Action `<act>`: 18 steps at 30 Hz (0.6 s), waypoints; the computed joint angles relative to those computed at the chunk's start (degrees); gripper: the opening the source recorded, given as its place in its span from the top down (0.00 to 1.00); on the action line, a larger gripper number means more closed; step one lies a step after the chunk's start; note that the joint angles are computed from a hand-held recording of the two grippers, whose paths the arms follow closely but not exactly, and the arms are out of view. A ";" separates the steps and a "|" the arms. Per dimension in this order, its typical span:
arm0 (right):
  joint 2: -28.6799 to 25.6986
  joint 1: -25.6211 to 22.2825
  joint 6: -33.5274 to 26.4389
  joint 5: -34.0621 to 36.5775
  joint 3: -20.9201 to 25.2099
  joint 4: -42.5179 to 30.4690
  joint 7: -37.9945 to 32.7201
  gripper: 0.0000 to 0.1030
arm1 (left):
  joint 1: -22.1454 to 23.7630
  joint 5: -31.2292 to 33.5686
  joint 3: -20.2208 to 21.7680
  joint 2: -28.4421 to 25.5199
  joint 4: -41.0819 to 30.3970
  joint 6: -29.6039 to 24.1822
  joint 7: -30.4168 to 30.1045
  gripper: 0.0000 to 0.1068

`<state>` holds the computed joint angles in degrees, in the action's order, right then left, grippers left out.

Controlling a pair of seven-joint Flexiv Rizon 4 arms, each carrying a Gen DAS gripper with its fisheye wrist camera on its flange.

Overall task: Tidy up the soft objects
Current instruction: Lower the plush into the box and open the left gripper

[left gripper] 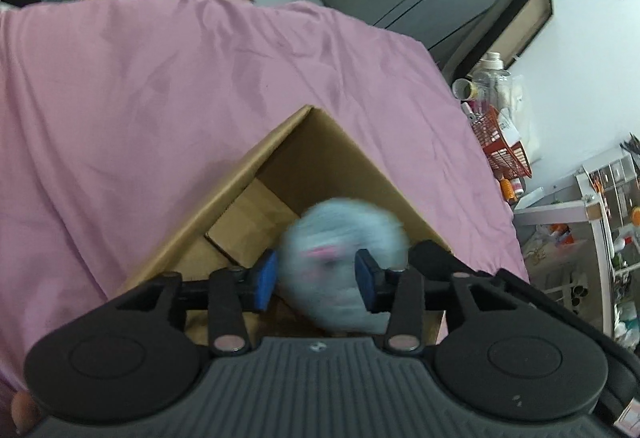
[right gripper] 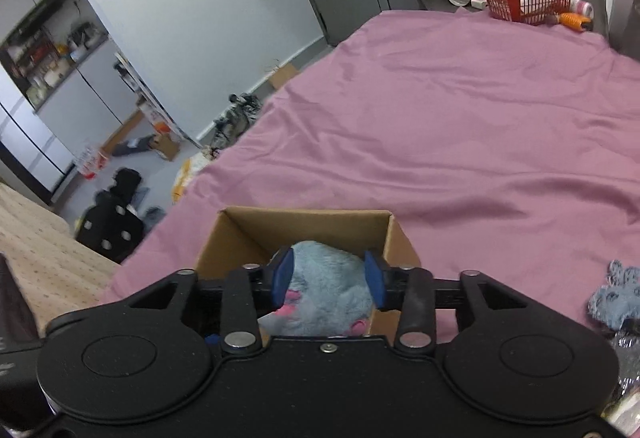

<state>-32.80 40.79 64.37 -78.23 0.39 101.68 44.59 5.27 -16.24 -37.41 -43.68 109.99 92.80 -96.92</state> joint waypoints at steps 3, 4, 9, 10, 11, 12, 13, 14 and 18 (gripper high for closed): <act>2.41 1.41 -4.75 1.12 0.79 1.91 -0.44 0.30 | -0.06 -0.67 -0.06 0.70 0.32 -0.49 -0.87 0.53; 3.35 1.43 -4.99 0.31 1.09 2.86 0.38 0.29 | -0.85 -0.67 0.78 1.37 0.60 0.18 -1.28 0.50; 6.31 2.17 -11.77 2.02 3.76 5.70 0.29 0.12 | -2.67 0.03 2.77 4.11 2.24 2.93 -3.49 0.33; 7.05 2.65 -14.27 3.29 4.50 6.23 -0.31 0.09 | -3.18 0.46 3.42 4.76 2.57 3.58 -3.95 0.33; 7.72 2.87 -15.80 3.65 4.99 6.84 -0.20 0.07 | -4.44 0.82 4.98 5.73 2.85 4.02 -4.58 0.33; 8.37 2.95 -16.81 3.83 5.48 7.35 -0.09 0.05 | -5.82 1.08 6.63 6.60 2.97 4.24 -5.22 0.33; 9.29 2.97 -17.66 3.91 6.02 8.16 0.25 0.04 | -6.71 1.36 7.70 7.44 3.37 4.52 -5.75 0.33; 9.94 3.01 -18.52 4.16 6.58 8.69 0.52 0.03 | -7.32 1.65 8.44 8.05 3.62 4.57 -6.13 0.32; 12.72 3.57 -23.38 6.09 8.86 10.61 1.58 0.00 | -10.53 2.16 12.17 10.65 4.21 3.47 -7.18 0.23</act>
